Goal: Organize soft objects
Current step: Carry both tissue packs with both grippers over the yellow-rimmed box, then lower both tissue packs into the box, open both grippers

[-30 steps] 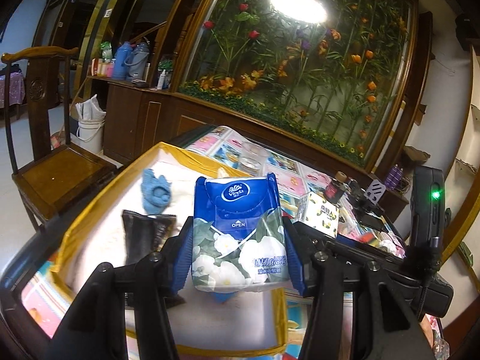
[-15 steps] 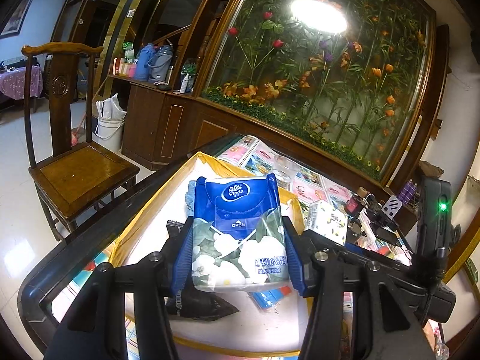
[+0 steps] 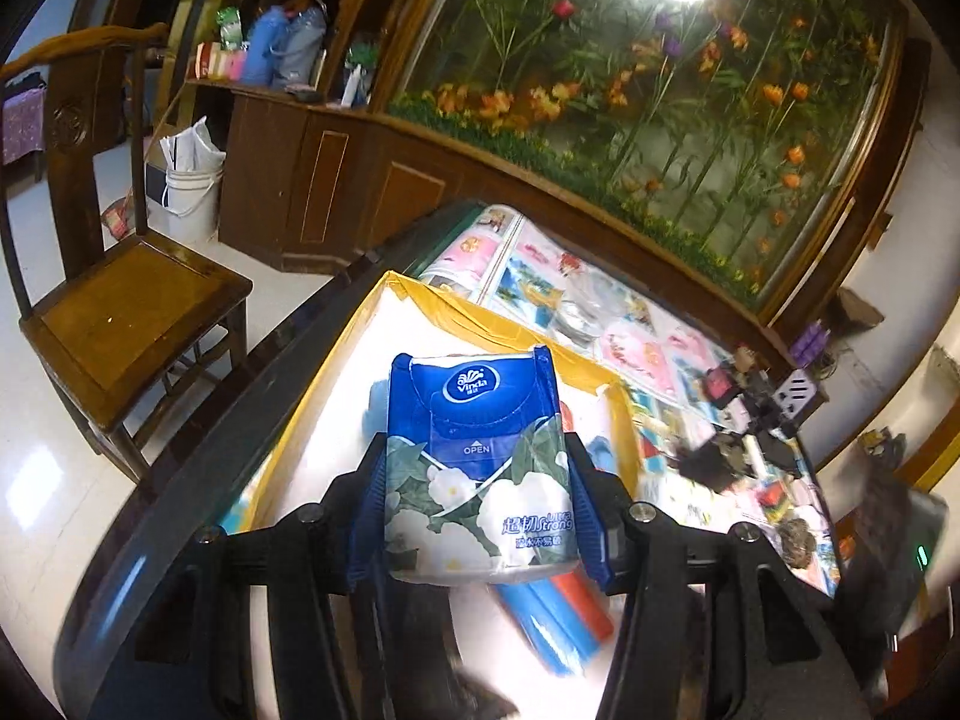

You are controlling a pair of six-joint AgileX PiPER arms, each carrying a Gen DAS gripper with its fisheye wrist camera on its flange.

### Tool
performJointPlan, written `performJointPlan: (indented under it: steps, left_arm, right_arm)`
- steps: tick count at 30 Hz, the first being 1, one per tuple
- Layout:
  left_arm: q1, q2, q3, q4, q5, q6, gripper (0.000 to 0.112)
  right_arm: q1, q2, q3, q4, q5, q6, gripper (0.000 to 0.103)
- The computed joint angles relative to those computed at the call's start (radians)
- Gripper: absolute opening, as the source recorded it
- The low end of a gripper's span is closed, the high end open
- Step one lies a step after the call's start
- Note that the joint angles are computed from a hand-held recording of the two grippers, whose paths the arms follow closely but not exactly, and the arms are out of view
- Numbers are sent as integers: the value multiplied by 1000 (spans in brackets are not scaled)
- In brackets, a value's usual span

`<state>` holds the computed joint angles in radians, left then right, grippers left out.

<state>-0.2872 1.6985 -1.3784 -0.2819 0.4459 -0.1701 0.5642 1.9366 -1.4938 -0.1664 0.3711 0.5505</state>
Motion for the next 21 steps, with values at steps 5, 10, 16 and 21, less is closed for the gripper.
performJointPlan:
  steps: [5, 10, 16, 21]
  left_arm:
    - [19, 186, -236, -52, 148, 20, 52]
    - [13, 309, -391, -34, 222, -2, 52]
    - [0, 363, -450, -30, 242, -9, 55]
    - [-7, 344, -420, -42, 205, 8, 73]
  right_arm:
    - [-9, 74, -110, 90, 73, -76, 61]
    - [-5, 119, -160, 131, 114, -135, 61]
    - [-11, 135, -165, 146, 114, -170, 62]
    - [-5, 130, -160, 134, 112, -177, 66]
